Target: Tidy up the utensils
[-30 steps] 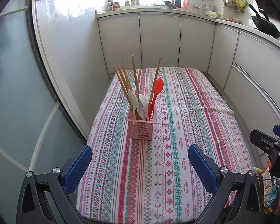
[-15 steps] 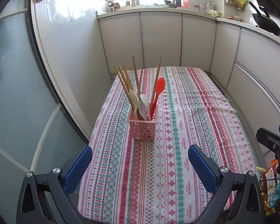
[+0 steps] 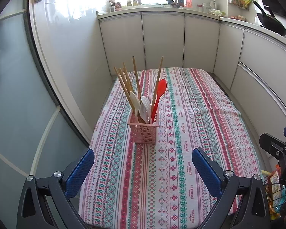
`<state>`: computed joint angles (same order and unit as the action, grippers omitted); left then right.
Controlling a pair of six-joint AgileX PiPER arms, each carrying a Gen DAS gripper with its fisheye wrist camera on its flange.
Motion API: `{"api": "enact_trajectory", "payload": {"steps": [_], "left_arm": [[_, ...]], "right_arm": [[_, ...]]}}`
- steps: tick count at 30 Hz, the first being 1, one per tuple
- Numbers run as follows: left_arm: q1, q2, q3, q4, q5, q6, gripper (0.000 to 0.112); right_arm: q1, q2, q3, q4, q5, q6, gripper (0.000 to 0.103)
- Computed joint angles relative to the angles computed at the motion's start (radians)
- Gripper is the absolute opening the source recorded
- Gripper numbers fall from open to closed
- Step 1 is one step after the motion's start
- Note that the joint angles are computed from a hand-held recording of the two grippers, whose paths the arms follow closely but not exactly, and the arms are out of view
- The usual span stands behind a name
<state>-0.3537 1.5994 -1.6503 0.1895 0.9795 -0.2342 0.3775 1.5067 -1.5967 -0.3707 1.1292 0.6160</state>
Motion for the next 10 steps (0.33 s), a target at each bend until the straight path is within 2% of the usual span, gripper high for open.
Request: {"api": "enact_trajectory", "payload": {"steps": [10], "left_arm": [[-0.002, 0.007, -0.011, -0.016, 0.003, 0.025, 0.103]], "right_arm": [[-0.005, 0.001, 0.0, 0.011, -0.005, -0.008, 0.103]]}}
